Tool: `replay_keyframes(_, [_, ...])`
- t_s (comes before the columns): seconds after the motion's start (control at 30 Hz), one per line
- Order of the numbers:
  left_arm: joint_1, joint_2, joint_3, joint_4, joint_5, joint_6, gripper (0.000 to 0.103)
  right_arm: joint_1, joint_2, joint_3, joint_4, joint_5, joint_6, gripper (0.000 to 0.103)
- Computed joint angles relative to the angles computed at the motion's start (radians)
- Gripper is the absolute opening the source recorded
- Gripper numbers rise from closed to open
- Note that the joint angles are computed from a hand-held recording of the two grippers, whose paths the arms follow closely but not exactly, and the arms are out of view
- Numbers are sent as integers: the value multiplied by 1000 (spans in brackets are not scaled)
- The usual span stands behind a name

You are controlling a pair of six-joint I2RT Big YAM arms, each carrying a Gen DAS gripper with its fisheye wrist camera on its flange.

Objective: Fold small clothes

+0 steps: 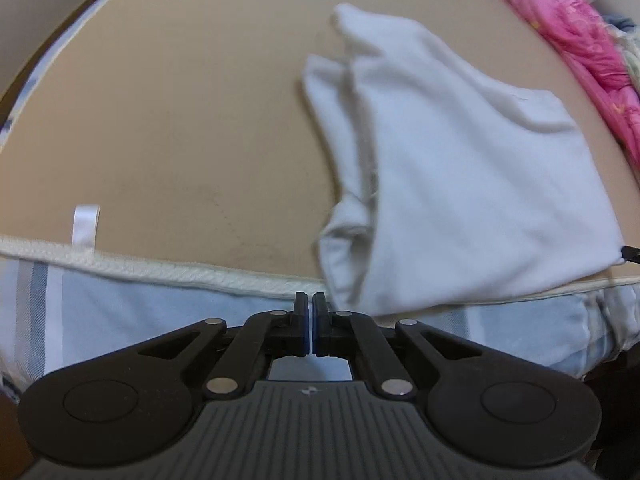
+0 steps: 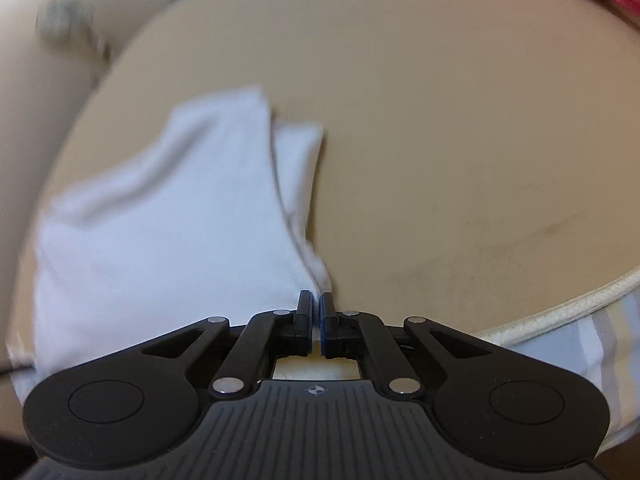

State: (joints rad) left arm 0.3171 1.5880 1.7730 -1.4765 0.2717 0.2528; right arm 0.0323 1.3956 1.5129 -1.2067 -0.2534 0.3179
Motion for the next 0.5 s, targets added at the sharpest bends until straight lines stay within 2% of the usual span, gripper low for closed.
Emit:
replay_keyframes(0.03, [7, 4, 10, 8, 31, -18, 3, 11, -3, -1, 3, 33, -26, 4])
replay_keyframes(0.1, [21, -13, 14, 72, 127, -57, 13, 33, -30, -15, 55, 140, -41, 8])
replay_keyframes(0.17, [21, -22, 16, 123, 199, -90, 60, 27, -58, -34, 133, 140, -4, 24])
replay_keyframes(0.2, [10, -24, 16, 142, 207, -99, 66, 22, -69, -43, 173, 116, 23, 34])
replay_keyframes(0.27, [-21, -23, 9, 161, 169, -93, 70, 22, -72, -48, 231, 69, 48, 37])
replay_keyframes(0.33, [-62, -20, -1, 178, 100, -91, 70, 38, -57, -34, 241, 47, 42, 39])
replay_keyframes(0.4, [-100, -22, -10, 188, 47, -88, 70, 64, -26, -6, 207, 58, 14, 42])
replay_keyframes(0.5, [-148, -20, -24, 206, -41, -94, 71, 98, 37, 55, 97, 107, -46, 43])
